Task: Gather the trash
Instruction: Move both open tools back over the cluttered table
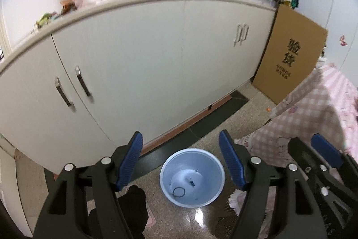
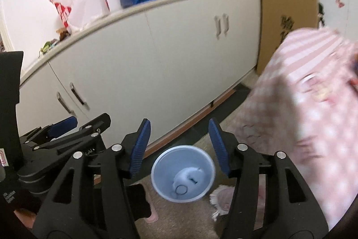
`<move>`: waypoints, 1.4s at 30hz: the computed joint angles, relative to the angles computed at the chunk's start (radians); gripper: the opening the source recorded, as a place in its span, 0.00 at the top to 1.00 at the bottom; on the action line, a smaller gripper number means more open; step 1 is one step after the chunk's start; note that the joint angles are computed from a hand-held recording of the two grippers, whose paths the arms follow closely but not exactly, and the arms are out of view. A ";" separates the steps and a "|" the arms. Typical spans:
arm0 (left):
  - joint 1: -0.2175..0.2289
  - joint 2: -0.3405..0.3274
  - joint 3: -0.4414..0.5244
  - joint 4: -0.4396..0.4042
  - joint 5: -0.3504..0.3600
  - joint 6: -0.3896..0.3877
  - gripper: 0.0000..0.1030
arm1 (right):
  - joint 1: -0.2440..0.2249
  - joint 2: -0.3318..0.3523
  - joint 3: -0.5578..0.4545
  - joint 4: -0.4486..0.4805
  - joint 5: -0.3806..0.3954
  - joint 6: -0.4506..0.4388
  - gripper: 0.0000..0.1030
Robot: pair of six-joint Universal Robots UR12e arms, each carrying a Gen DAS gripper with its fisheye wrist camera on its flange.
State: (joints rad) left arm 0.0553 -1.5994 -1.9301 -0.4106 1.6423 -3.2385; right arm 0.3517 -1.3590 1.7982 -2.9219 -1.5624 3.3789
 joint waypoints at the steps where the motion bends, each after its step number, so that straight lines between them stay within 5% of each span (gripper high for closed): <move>1: -0.006 0.009 -0.005 0.017 0.002 0.004 0.33 | 0.000 -0.015 0.011 -0.012 -0.014 0.001 0.46; 14: -0.157 0.125 -0.057 0.189 -0.015 0.113 0.25 | -0.048 -0.259 0.198 -0.093 -0.193 0.071 0.40; 27: -0.312 0.166 -0.074 0.219 -0.027 0.225 0.23 | -0.109 -0.444 0.345 -0.092 -0.325 0.169 0.38; 42: -0.435 0.127 -0.053 0.207 0.044 0.311 0.23 | -0.198 -0.551 0.445 -0.065 -0.313 0.251 0.37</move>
